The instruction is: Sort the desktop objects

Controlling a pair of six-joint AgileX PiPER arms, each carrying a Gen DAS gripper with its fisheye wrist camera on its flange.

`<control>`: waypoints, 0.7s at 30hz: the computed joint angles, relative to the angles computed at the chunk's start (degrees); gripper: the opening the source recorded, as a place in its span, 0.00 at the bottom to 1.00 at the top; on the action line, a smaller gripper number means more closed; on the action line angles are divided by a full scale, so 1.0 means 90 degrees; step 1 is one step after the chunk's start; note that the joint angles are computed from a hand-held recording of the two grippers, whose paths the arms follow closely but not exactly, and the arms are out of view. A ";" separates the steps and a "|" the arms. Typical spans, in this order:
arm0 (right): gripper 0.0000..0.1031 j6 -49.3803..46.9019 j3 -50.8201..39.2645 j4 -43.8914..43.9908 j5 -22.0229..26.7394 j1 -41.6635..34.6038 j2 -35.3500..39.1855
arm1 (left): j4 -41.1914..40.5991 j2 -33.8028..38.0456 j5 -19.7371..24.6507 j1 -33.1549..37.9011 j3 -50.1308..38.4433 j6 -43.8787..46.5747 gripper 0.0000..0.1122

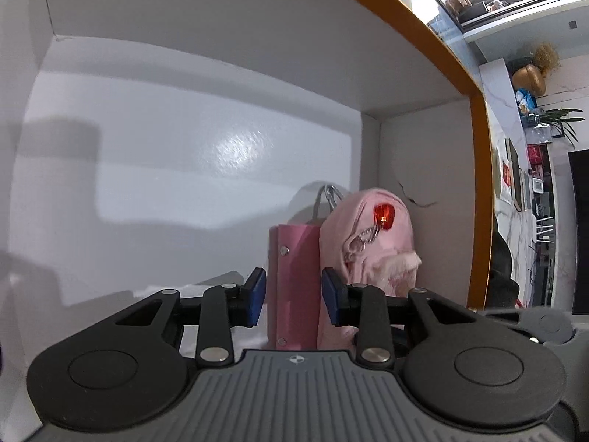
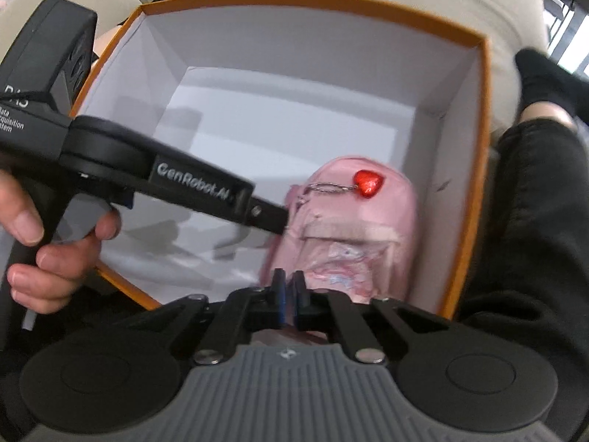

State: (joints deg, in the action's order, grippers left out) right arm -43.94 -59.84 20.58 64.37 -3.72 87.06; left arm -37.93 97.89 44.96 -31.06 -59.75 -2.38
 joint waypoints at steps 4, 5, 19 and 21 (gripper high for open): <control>0.07 -0.0293 -0.0140 0.0396 0.0367 -0.0180 0.0125 | -0.0136 -0.0038 0.0003 0.0133 0.0031 -0.0011 0.34; 0.09 -0.0290 -0.0155 0.0347 0.0355 -0.0186 0.0068 | -0.0148 -0.0103 0.0006 0.0160 0.0057 -0.0025 0.34; 0.35 -0.1490 -0.0069 -0.1294 -0.1005 0.0438 -0.0196 | 0.0303 0.0734 -0.0270 -0.0211 -0.0556 -0.0664 0.34; 0.27 -0.1791 -0.0072 -0.1301 -0.1092 0.0434 -0.0092 | 0.0249 0.0819 -0.0210 -0.0214 -0.0632 -0.0610 0.34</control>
